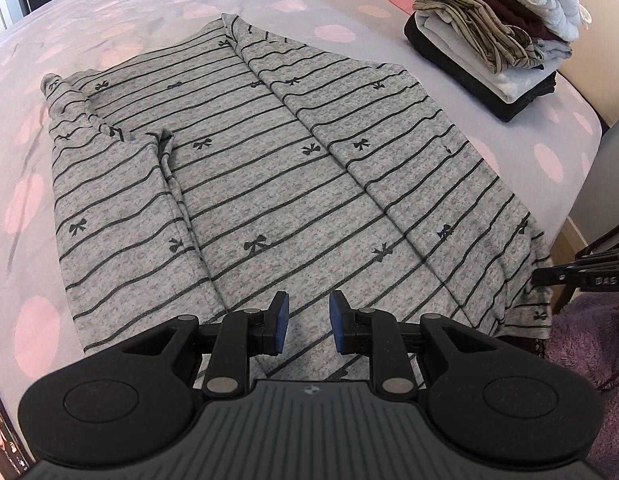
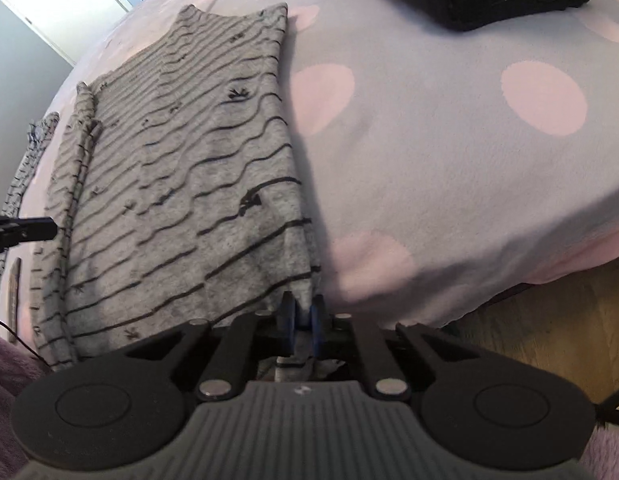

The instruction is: Fold clothes

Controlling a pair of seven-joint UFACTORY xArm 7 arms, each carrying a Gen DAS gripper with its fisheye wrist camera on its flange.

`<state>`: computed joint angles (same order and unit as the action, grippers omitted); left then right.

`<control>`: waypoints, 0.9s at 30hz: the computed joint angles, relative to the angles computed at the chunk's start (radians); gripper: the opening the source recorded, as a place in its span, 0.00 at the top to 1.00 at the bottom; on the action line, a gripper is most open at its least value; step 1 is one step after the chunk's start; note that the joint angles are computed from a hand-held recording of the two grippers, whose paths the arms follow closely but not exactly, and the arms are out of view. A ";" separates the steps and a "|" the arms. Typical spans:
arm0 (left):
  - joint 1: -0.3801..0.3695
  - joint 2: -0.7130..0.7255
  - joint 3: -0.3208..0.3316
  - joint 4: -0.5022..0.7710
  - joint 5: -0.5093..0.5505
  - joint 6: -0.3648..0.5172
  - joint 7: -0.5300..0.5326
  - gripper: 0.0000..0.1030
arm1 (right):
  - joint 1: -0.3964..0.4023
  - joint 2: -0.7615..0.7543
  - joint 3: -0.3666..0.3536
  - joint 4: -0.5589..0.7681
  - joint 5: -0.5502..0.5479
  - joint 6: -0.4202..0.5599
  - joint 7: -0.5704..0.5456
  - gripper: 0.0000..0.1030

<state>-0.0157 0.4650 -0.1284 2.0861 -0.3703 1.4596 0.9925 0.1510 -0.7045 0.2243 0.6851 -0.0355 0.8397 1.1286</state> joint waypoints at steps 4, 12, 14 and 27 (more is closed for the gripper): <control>0.005 0.008 0.003 0.012 0.002 0.001 -0.005 0.80 | -0.020 0.021 0.032 0.078 -0.022 0.057 0.050 0.92; 0.031 0.030 0.002 0.053 -0.017 0.003 -0.017 0.79 | 0.008 0.250 0.059 0.330 -0.096 0.124 0.022 0.92; 0.039 0.033 0.002 0.058 -0.021 0.000 -0.016 0.76 | 0.026 0.312 0.064 0.389 -0.127 0.118 -0.001 0.92; 0.086 0.117 0.003 0.178 -0.024 0.027 -0.072 0.73 | 0.199 0.596 0.021 0.622 -0.153 0.072 -0.310 0.92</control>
